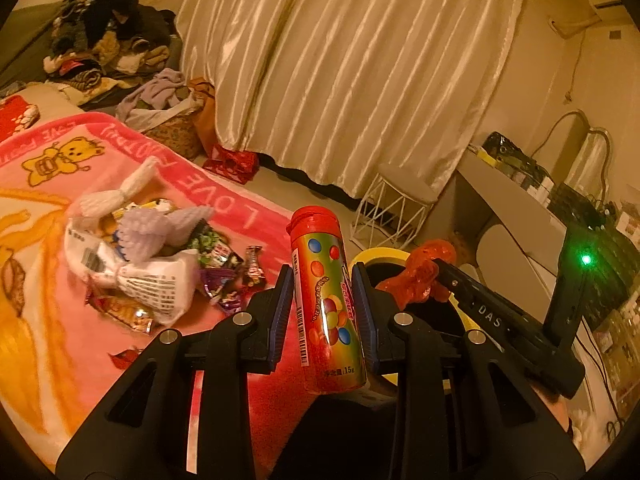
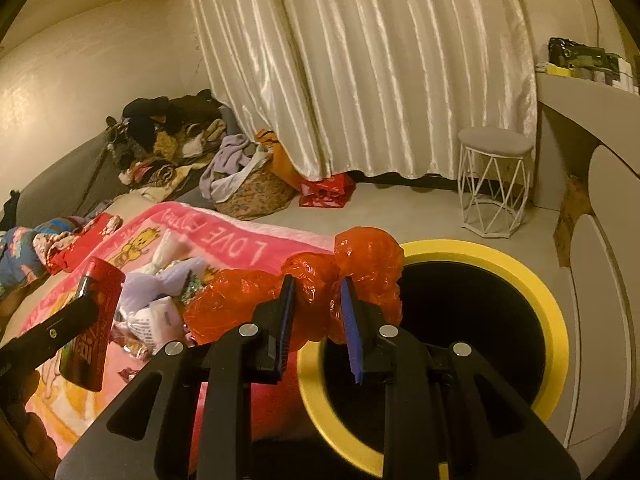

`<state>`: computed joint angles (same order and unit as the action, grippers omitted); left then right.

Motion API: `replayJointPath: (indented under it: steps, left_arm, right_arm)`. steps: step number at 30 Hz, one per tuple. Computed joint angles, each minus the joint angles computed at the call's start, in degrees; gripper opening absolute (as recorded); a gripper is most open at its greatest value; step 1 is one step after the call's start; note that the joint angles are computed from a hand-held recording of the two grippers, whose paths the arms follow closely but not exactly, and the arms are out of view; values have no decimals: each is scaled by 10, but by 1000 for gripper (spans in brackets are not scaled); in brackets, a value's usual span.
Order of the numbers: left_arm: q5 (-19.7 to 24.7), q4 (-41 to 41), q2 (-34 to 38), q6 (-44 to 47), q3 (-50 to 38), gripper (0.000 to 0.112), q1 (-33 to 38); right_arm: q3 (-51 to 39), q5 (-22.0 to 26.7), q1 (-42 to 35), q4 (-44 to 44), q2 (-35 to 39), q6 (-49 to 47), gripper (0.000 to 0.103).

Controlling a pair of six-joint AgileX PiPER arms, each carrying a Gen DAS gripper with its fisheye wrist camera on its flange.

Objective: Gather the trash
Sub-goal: 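Carry the candy tube and orange wrap over the yellow-rimmed bin with both tools, then open both tools to drop the tube and wrap into the bin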

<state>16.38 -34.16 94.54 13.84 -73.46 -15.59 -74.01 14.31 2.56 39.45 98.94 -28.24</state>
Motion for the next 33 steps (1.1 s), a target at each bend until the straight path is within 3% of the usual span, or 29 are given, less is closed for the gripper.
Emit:
replayJointPath:
  steps: [9, 25, 33]
  left_arm:
    - [9, 3, 27, 0, -29, 23, -21]
    - [39, -43, 107, 53, -122, 23, -57]
    - [79, -11, 170, 25, -209, 23, -74]
  right_arm:
    - [5, -8, -27, -7, 5, 15, 22]
    - [0, -21, -66, -129, 29, 136, 22]
    - [-23, 11, -94, -157, 57, 165, 22]
